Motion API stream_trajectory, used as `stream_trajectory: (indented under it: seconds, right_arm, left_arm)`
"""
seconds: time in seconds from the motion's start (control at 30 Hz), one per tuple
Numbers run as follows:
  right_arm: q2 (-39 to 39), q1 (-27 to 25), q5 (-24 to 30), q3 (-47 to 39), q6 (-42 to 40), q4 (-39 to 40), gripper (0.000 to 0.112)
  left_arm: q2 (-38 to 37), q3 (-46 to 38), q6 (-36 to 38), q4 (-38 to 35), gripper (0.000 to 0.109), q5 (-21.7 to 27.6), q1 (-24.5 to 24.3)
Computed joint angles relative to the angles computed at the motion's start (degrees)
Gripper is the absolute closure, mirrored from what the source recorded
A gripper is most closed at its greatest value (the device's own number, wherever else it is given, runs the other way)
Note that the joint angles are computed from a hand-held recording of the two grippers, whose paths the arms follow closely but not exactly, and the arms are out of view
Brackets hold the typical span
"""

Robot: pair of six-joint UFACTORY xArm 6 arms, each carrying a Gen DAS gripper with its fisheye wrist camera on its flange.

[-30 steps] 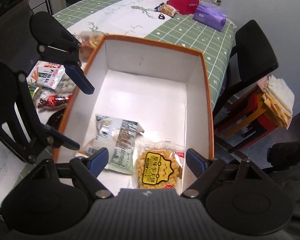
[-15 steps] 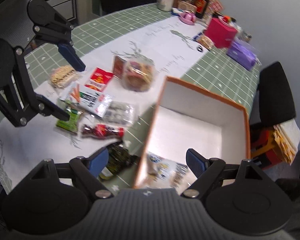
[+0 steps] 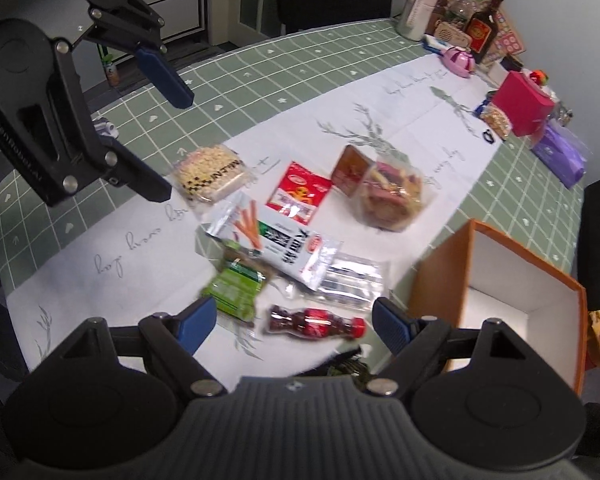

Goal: Organize snacks
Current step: 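Withdraw both tools from the box back over the table snacks, then grasp the MILNI puffed snack bag with the left tool while the right tool grasps the green raisin bag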

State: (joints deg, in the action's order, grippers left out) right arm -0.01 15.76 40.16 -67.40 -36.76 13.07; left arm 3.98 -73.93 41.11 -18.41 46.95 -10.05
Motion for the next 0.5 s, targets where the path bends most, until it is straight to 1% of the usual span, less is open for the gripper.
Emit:
stream_trajectory:
  seconds: [0.1,0.3,0.37,0.5]
  right_arm:
    - [1.9,1.3,-1.5,0.5,1.1,0.8,0.029]
    - [5.4,2.8,-5.6,2.2,5.0,1.0,0.029]
    - [6.6,3.2,-7.2,2.8,6.4,1.6,0.029]
    - [8.2,4.4,-12.1,4.6,9.0,1.9,0.029]
  left_arm:
    - [0.3,2.0,-0.3,-1.1,0.015,-0.8,1.2]
    - [2.5,5.0,-4.6,3.3,0.015,-4.9,1.5]
    - [4.0,5.2,-7.9,4.9,0.015,-6.6,1.7]
    - [6.8,5.5,-17.9,11.3,0.015,-11.3,2.3]
